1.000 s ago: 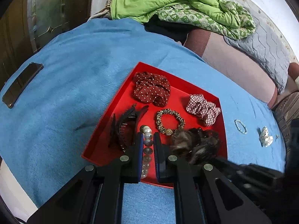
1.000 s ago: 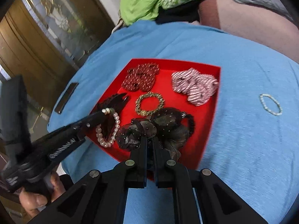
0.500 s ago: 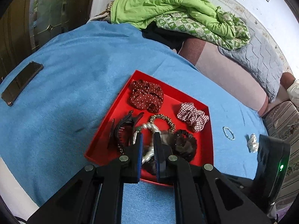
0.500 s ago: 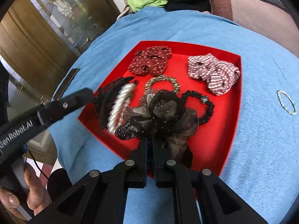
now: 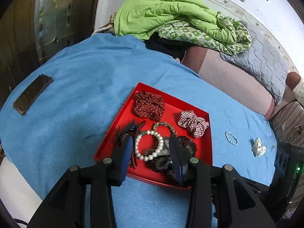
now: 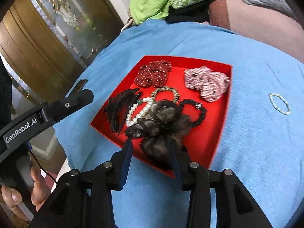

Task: Organize jewelry
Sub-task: 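Lower both items into the tray and open both tools, then move the left tool to the small pale bead bracelet while the right tool reaches the white dotted scrunchie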

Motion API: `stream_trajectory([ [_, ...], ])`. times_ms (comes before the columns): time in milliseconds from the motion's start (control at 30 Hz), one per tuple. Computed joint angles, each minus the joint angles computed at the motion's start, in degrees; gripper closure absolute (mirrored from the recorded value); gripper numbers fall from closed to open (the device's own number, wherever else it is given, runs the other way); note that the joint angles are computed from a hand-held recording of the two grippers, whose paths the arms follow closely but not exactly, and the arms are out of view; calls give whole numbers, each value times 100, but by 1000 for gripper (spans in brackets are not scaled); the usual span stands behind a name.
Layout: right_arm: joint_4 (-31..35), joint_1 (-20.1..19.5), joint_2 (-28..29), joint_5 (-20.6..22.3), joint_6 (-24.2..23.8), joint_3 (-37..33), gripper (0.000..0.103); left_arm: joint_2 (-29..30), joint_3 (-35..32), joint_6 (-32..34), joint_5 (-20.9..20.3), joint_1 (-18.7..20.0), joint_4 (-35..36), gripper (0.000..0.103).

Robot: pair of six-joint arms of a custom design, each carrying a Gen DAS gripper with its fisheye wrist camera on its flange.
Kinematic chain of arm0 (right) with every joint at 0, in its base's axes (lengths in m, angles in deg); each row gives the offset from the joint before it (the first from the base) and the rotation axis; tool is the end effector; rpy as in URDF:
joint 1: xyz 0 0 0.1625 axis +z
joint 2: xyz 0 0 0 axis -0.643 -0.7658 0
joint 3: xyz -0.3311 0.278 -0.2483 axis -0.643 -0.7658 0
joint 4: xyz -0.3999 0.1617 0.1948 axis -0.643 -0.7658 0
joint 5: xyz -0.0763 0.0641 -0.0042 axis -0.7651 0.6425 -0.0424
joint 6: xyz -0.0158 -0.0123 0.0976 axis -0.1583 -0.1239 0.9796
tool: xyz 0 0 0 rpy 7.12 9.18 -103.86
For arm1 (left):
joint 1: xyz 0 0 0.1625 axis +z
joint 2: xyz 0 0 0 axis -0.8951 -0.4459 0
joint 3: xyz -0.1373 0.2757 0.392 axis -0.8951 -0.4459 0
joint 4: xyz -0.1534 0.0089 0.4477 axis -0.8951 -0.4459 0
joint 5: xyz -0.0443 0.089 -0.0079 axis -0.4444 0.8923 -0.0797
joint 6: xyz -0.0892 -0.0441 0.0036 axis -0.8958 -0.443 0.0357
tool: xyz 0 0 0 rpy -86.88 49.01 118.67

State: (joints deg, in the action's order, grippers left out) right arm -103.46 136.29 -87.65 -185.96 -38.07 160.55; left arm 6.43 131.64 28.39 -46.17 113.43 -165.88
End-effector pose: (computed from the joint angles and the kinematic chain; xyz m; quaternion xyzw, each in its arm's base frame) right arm 0.1801 -0.6899 0.2126 0.1221 -0.9519 0.2316 0.1592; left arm -0.3014 -0.6760 0.1092 0.1026 0.8996 -0.3457 0.2464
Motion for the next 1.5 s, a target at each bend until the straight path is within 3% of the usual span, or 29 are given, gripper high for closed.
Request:
stream_trajectory([
  [167,-197,-52,-278,-73,98,277,59,55,-1,66,115,-145,84,62],
  [400,-592,-121,-642,-472,110,630,53,143,12,228,272,-324,97,58],
  [667,-955,-293,-1001,-1020,135,1013,53,230,4,347,349,-484,189,54],
  [1167,-1484,-690,-1532,-1601,267,1557,51,580,-170,570,212,-780,529,52],
  [1500,-1874,-880,-1749,-1873,237,1776,45,915,-330,528,-109,-943,908,50],
])
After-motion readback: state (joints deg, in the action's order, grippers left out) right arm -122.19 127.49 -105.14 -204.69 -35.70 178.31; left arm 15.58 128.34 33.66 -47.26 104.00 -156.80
